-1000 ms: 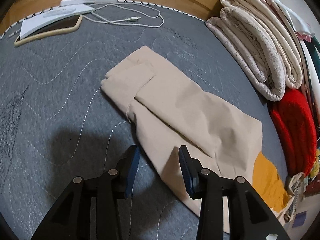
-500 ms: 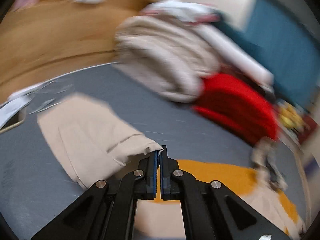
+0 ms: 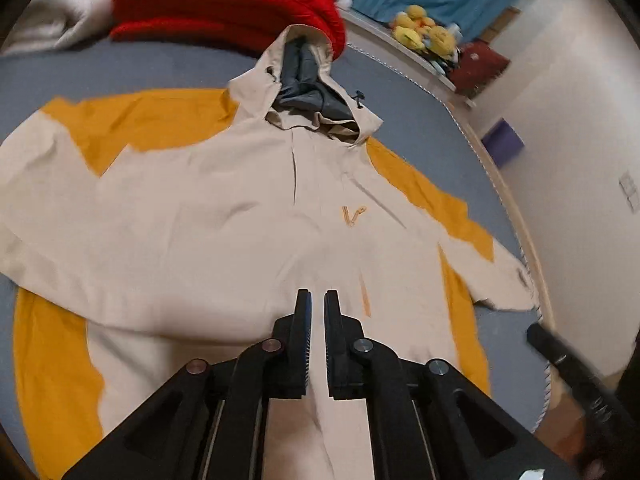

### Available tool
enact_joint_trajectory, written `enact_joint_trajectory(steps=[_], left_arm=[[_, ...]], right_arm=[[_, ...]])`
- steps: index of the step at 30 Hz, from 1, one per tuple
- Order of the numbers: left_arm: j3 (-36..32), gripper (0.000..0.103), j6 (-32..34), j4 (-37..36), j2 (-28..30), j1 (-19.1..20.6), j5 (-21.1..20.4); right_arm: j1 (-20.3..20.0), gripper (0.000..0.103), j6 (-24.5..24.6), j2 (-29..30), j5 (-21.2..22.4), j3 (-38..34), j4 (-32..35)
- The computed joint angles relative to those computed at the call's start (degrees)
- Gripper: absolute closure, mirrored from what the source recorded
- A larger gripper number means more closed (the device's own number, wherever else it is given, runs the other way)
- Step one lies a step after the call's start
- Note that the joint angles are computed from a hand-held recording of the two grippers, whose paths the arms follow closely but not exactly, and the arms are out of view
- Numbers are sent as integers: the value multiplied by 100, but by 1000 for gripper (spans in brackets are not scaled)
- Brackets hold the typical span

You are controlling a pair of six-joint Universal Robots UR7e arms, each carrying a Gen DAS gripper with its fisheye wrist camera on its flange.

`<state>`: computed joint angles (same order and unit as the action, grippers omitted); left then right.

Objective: Fold large clothes
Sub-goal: 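Grasp the sleeve cuff with the left tool and fold it across the body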

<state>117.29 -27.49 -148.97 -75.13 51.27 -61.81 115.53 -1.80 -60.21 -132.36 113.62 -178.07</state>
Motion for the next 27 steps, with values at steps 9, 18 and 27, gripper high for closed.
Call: enact_joint_trajectory(steps=[9,18,27], left_arm=[[261,82,-1449,1618,-1492,-726,1518],[96,83,-566,1419,-858,-1,1964],[-188,83,-570,1776,-1033,375,2017]], right_arm=[[-139,76,132,-339,562,350,41],[-248,89,105,275,661,-45,-23],[-730,57,906,827,1141,-661,731]])
